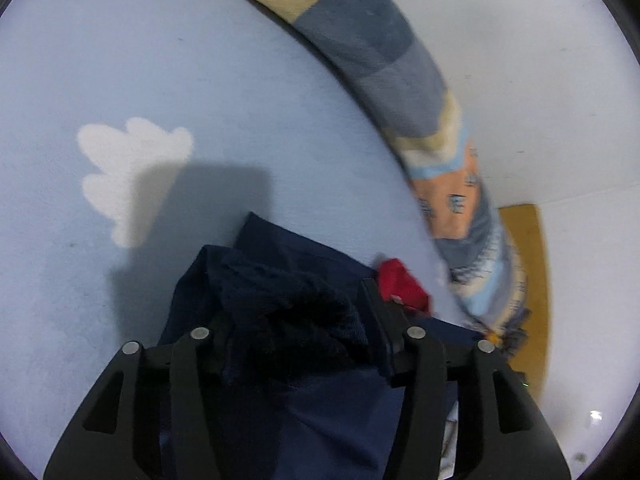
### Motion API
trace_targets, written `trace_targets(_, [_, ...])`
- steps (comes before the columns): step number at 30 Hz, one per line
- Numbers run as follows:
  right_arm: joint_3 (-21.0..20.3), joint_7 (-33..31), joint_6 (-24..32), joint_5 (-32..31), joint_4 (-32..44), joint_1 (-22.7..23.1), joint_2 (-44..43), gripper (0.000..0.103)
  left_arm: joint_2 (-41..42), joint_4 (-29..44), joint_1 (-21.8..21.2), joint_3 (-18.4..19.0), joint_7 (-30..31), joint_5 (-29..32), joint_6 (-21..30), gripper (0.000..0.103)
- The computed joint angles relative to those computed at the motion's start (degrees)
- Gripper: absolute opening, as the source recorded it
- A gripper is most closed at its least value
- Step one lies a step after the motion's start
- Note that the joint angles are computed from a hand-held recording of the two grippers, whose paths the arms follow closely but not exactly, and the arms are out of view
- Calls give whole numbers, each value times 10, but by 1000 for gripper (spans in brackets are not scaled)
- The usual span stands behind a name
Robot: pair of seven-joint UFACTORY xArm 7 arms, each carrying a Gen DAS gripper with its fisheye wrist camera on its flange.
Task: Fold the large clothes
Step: 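Fold the held hem up toward the red collar with both grippers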
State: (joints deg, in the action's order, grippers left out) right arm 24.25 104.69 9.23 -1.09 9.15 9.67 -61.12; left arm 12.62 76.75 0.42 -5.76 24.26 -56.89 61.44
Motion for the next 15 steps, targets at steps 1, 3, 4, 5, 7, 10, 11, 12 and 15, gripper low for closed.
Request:
trace_targets(1, [-6,-17,19,-9,9,4,-3,48,1,1,11,-1,21,-27,23,55])
trace_targets(3, [2,-32,56,-22,33,-3,-7,48,9,20,16,-1,32,-36,42,55])
trace_targets(4, [28,-27,82,-34,46,-22,-23,48,10,26,18,-2,37,-37,55,57])
trace_targets(5, [43,-35,116,-51,66,-35,-29,48,13,37,18,-2,41,-35,62,59])
trace_targets(7, [47,-65,164,-57,93,-41,-17,48,3,39,14,0,48,-20,53,59])
trace_targets(10, [35,-96,136,-86,114,-25,42,48,16,62,12,-1,41,-7,75,71])
trace_targets(11, [37,-112,137,-92,130,-23,72,48,28,77,10,-1,30,5,82,77])
trace_targets(12, [43,-130,130,-101,147,-25,108,48,30,79,8,-3,25,13,80,77])
trace_targets(15, [42,-158,89,-110,174,-23,201,47,38,90,0,-7,8,37,71,77])
